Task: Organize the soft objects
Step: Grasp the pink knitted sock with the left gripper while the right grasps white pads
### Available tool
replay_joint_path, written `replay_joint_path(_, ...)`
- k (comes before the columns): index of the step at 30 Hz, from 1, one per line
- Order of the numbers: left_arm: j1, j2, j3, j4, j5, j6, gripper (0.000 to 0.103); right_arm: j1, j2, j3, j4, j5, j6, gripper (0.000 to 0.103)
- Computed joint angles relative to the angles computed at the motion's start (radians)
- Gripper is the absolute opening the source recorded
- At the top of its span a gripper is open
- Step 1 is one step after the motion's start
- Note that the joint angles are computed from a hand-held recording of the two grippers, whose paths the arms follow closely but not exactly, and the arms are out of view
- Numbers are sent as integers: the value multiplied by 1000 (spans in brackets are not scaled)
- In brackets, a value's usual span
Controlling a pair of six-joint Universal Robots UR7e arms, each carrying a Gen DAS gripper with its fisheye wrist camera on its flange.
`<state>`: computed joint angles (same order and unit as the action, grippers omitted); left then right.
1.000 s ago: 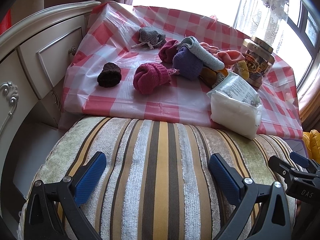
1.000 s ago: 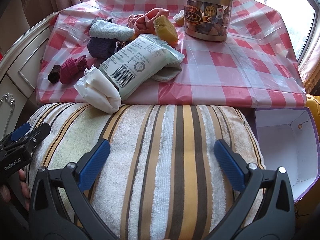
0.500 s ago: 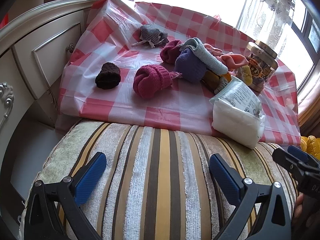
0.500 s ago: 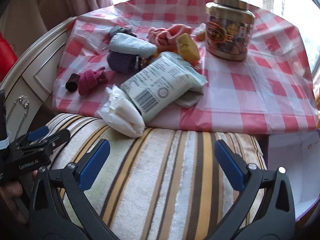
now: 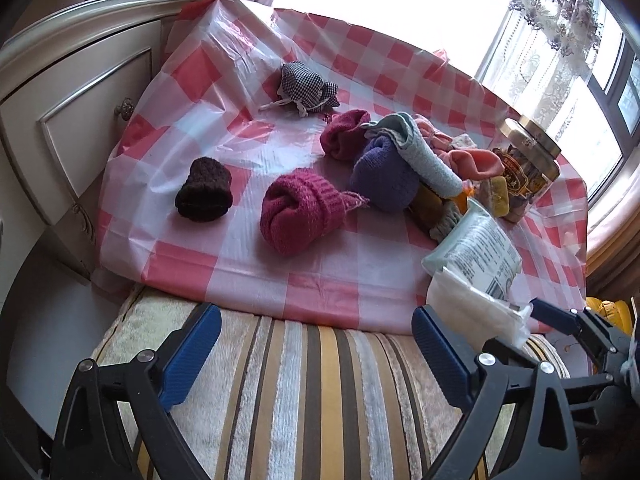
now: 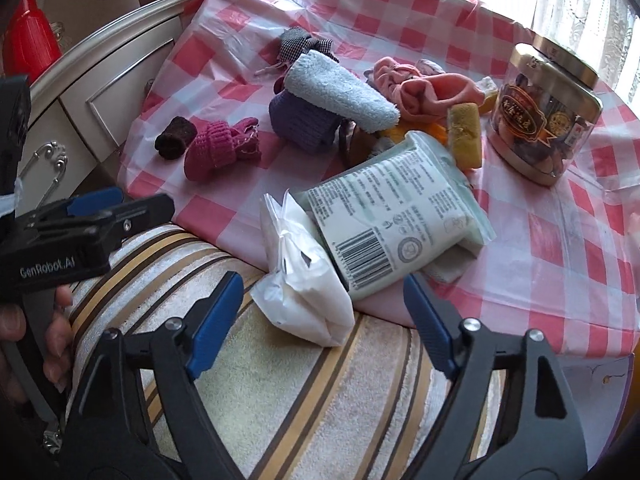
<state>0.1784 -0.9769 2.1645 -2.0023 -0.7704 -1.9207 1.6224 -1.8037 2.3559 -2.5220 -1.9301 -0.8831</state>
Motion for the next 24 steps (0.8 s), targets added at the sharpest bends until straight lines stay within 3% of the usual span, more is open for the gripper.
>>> replay_joint_path(9,148,-22,-13,-84,50,151,96,6,75,-38,31,-21,60,59)
replay_joint_path(12,192,-17,-21,-111,46,193,91,4,72,-40,38,-8,57,53)
replay_joint_path(14,220,-11,-22,-150,31,230,85,0,65,-39,44,6,51,46)
replay_joint_path(16,241,-4,-18,-194,14,265,64,-8,58,-42,61,25,51,43)
replay_joint_path(19,238,4,-8,-229,13,285,49,-30,40,-52,103,66,59,37)
replay_joint_path(24,206,4,-6,-217,25,265,43,-52,7,-58,148,117,63,36)
